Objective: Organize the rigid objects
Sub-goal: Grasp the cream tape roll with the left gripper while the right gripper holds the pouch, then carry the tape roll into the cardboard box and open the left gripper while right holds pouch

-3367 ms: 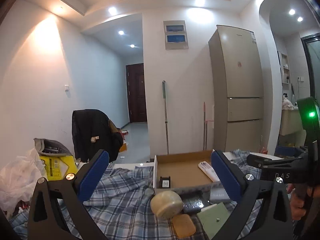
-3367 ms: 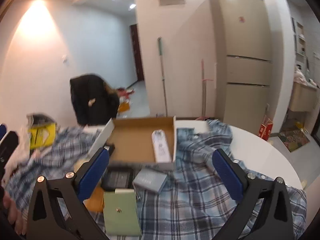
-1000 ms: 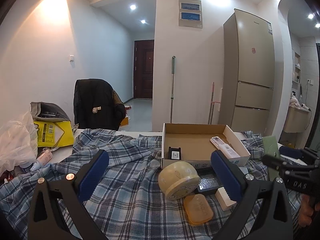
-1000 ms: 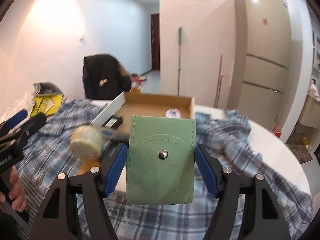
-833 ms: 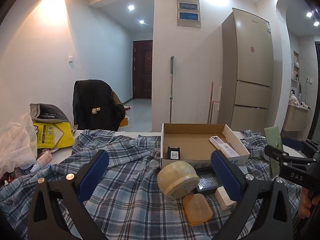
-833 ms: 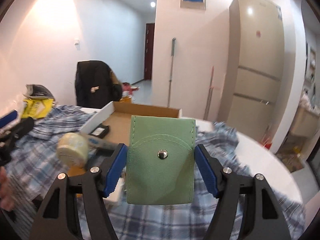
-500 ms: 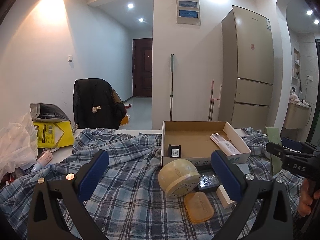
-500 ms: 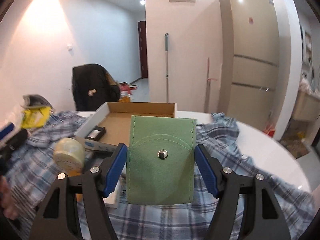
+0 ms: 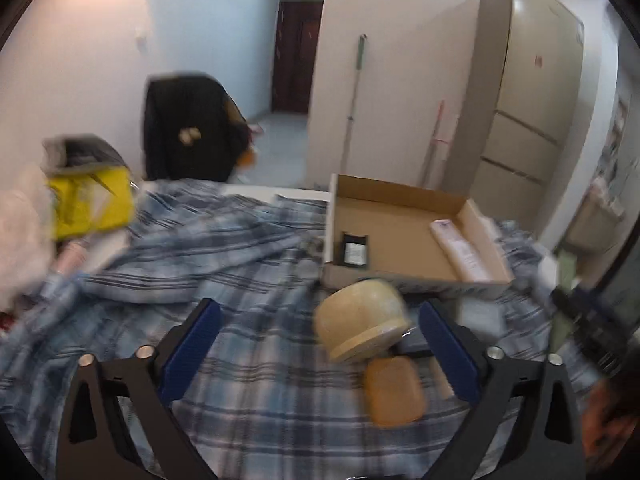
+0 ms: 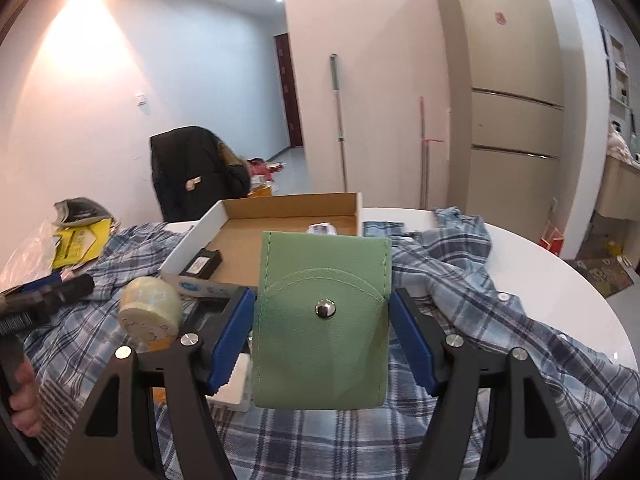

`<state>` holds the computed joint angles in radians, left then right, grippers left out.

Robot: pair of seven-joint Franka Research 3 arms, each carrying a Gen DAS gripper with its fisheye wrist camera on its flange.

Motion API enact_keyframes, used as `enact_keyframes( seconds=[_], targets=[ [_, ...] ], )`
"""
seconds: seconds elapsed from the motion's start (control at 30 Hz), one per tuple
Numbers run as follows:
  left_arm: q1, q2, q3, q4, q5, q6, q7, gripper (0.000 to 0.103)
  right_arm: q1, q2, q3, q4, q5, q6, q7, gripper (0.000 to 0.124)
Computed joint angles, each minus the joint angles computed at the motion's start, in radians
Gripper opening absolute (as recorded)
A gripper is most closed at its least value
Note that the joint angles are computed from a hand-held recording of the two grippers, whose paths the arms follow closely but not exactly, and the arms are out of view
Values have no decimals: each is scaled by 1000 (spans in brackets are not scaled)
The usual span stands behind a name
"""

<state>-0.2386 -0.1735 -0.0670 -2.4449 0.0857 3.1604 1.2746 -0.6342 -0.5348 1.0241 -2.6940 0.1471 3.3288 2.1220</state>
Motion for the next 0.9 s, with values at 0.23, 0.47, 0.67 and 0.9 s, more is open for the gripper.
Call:
enact_keyframes(
  seconds=[0.23, 0.47, 0.67, 0.9],
  targets=[
    [84, 129, -117, 190, 165, -244, -16, 96, -10, -19, -7, 2, -20, -39, 39, 69],
    [65, 223, -121, 289, 238, -357, -109, 95, -18, -35, -2, 5, -67, -50, 65, 69],
    [89, 230, -134, 284, 66, -340, -20, 76, -19, -32, -3, 9, -91, -52, 74, 69],
    [88, 112, -111, 171, 68, -189, -5, 76, -22, -45, 1, 5, -96, -44, 85, 69]
  ],
)
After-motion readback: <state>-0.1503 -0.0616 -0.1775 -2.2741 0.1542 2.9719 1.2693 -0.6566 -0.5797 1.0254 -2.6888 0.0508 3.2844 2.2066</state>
